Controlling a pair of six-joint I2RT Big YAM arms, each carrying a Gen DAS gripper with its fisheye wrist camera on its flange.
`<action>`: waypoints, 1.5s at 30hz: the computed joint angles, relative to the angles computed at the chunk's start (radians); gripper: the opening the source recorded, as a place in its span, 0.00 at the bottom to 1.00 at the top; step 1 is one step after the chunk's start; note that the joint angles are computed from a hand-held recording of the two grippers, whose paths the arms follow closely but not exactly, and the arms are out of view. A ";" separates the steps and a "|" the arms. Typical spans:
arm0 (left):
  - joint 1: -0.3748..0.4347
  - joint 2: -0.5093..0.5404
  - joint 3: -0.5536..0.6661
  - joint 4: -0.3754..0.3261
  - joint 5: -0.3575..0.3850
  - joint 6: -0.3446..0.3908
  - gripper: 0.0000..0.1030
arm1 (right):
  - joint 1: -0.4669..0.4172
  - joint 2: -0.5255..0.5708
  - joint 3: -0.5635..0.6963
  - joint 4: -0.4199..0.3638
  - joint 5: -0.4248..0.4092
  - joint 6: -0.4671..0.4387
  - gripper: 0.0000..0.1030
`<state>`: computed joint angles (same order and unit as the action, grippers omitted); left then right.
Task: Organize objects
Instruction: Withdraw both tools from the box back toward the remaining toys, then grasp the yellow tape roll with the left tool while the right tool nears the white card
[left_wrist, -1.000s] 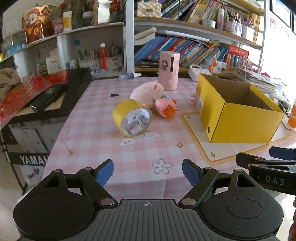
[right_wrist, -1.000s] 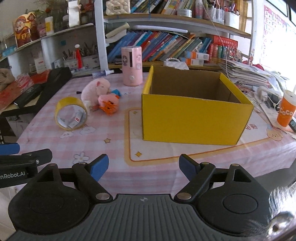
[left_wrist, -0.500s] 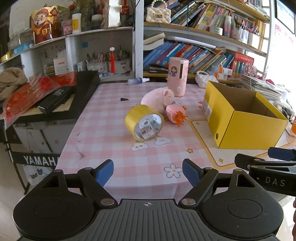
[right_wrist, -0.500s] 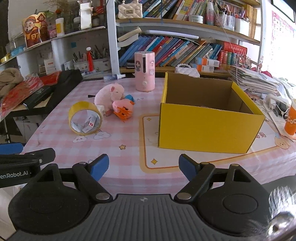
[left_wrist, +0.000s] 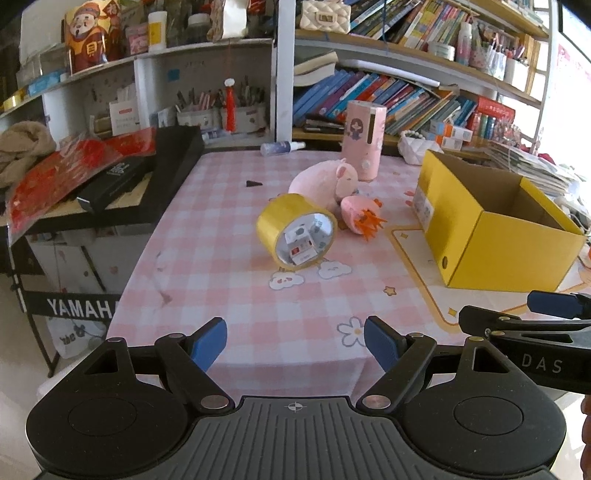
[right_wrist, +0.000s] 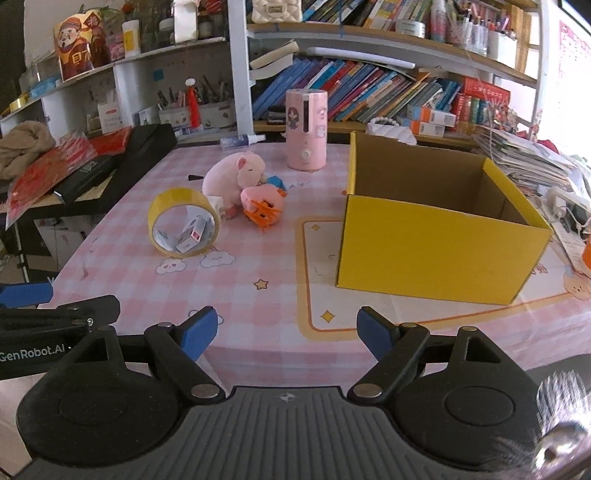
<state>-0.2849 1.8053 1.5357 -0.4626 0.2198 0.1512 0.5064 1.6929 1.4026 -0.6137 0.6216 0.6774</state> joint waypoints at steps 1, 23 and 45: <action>-0.001 0.009 0.012 -0.005 -0.007 -0.003 0.81 | -0.005 0.005 0.004 0.005 -0.009 -0.009 0.79; -0.037 0.224 0.323 -0.082 -0.141 -0.127 0.81 | -0.152 0.175 0.202 0.119 -0.234 -0.342 0.66; -0.081 0.466 0.700 -0.292 -0.233 -0.043 0.45 | -0.235 0.292 0.353 0.107 -0.336 -0.443 0.52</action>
